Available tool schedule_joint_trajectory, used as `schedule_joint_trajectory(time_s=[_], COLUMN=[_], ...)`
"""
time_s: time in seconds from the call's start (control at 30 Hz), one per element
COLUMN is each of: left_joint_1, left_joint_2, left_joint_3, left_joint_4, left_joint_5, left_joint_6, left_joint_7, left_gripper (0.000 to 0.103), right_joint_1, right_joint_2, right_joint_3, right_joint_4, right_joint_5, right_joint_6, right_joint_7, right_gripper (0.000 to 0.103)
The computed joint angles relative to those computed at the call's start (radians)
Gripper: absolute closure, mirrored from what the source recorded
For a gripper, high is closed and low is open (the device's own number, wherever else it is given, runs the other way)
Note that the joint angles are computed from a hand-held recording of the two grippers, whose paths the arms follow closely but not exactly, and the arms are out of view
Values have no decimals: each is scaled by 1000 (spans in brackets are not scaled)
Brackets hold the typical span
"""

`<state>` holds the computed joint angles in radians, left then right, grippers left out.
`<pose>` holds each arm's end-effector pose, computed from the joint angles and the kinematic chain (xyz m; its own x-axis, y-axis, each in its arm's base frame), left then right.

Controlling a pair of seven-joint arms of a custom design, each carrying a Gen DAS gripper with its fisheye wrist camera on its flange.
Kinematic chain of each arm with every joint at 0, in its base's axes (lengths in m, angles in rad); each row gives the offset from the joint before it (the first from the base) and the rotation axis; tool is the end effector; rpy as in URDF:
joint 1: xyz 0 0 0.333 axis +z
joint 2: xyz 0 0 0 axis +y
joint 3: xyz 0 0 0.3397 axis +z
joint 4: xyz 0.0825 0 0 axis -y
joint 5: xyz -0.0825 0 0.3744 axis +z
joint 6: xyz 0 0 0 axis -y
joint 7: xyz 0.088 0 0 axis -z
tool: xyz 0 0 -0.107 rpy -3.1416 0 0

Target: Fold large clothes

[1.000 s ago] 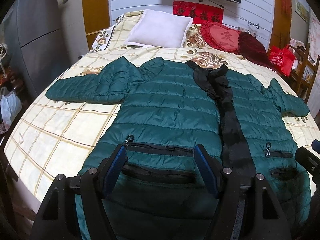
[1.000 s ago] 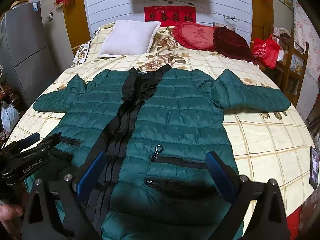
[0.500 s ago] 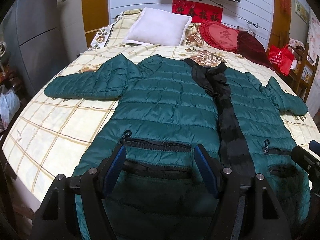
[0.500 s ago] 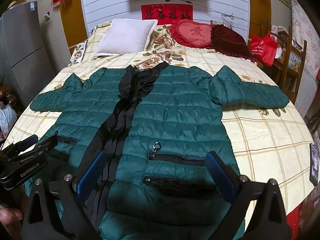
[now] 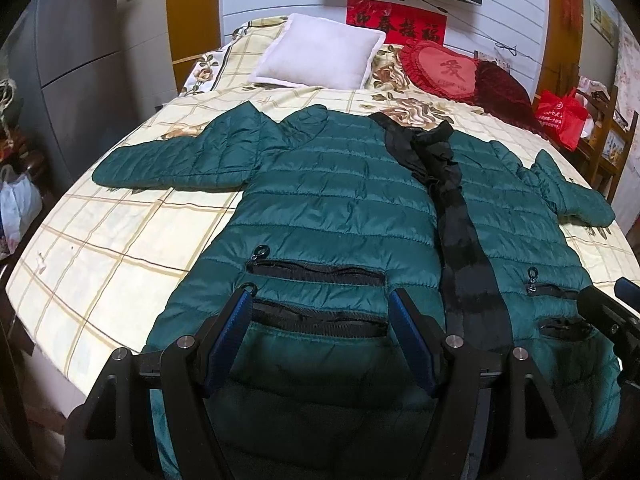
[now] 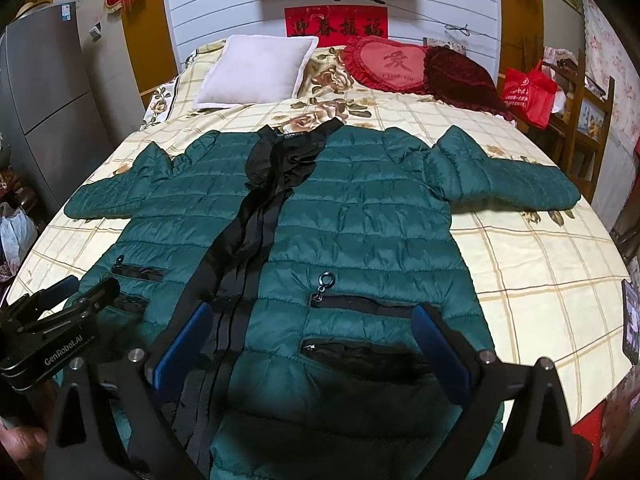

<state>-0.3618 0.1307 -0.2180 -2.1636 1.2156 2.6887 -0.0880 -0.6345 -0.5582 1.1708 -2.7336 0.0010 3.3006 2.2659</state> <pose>0.4614 -0.3351 0.3948 0.0502 -0.9982 0.0313 -0.7172 -0.0578 -0.6945 0.3622 0.2349 0.4114 0.0133 -0.9995 -0.0293 -0.6051 0.0152 -0.7960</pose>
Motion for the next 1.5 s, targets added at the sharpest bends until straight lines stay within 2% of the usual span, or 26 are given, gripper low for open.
schedule_joint_trajectory(time_s=[0.7,1.5], left_joint_1=[-9,-11], left_joint_2=[7,9], left_joint_3=[-2,-1], left_joint_4=[-4,-7], left_joint_5=[-4,-19], left_joint_6=[1,4], left_joint_7=[7,21], left_gripper=[31,31], right_joint_1=[12,-15], right_joint_2=[6,32], right_joint_3=[-2,21], right_joint_4=[9,31], right_joint_5=[-27,-61], right_joint_6=[-29,-49], right_joint_7=[35,51], right_gripper=[1,1])
